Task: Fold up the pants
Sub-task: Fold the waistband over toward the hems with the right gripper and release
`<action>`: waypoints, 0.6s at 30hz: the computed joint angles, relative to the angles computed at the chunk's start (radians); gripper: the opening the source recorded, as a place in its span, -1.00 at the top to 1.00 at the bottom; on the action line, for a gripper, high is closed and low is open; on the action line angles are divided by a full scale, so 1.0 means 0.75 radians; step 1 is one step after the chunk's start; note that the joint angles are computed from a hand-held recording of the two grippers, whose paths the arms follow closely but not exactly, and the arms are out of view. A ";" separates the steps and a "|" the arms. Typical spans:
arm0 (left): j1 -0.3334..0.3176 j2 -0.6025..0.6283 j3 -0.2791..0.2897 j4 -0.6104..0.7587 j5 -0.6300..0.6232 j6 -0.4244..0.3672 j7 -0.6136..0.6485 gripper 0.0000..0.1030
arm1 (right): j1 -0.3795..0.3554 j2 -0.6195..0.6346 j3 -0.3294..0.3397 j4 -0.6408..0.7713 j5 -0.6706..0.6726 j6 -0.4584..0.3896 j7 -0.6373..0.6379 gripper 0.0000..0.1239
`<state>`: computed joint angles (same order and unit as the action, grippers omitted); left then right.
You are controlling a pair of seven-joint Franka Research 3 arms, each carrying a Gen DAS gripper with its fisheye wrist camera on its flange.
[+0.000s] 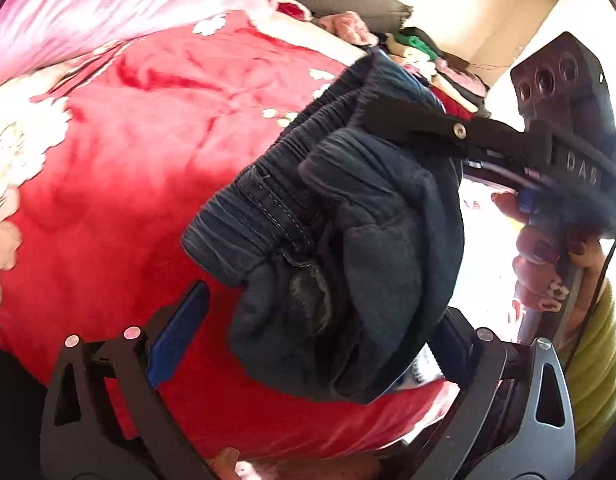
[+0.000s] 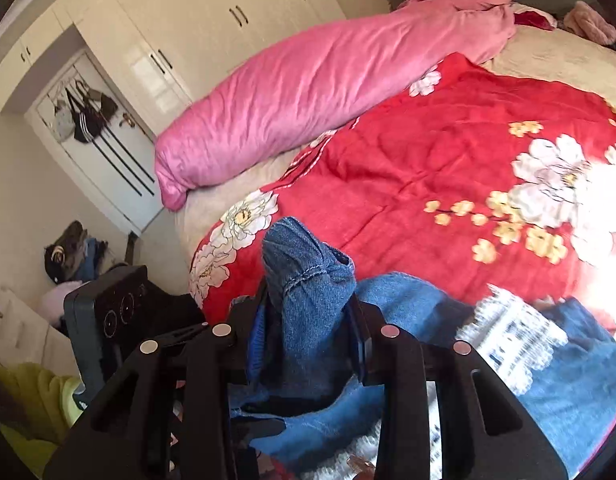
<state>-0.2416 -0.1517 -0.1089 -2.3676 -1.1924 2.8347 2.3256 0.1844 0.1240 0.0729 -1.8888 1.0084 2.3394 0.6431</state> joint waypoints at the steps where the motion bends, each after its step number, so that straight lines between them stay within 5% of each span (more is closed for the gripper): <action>1: -0.005 0.002 -0.008 0.008 0.011 0.004 -0.003 -0.80 | -0.016 -0.020 -0.009 -0.020 0.032 -0.013 -0.016 0.49; 11: -0.078 0.043 -0.069 0.111 0.144 0.026 -0.080 -0.60 | -0.091 -0.188 -0.109 -0.204 0.179 -0.026 -0.106 0.41; 18: -0.136 0.054 -0.093 0.154 0.161 -0.039 -0.013 -0.60 | -0.123 -0.343 -0.176 -0.406 0.322 0.095 -0.172 0.07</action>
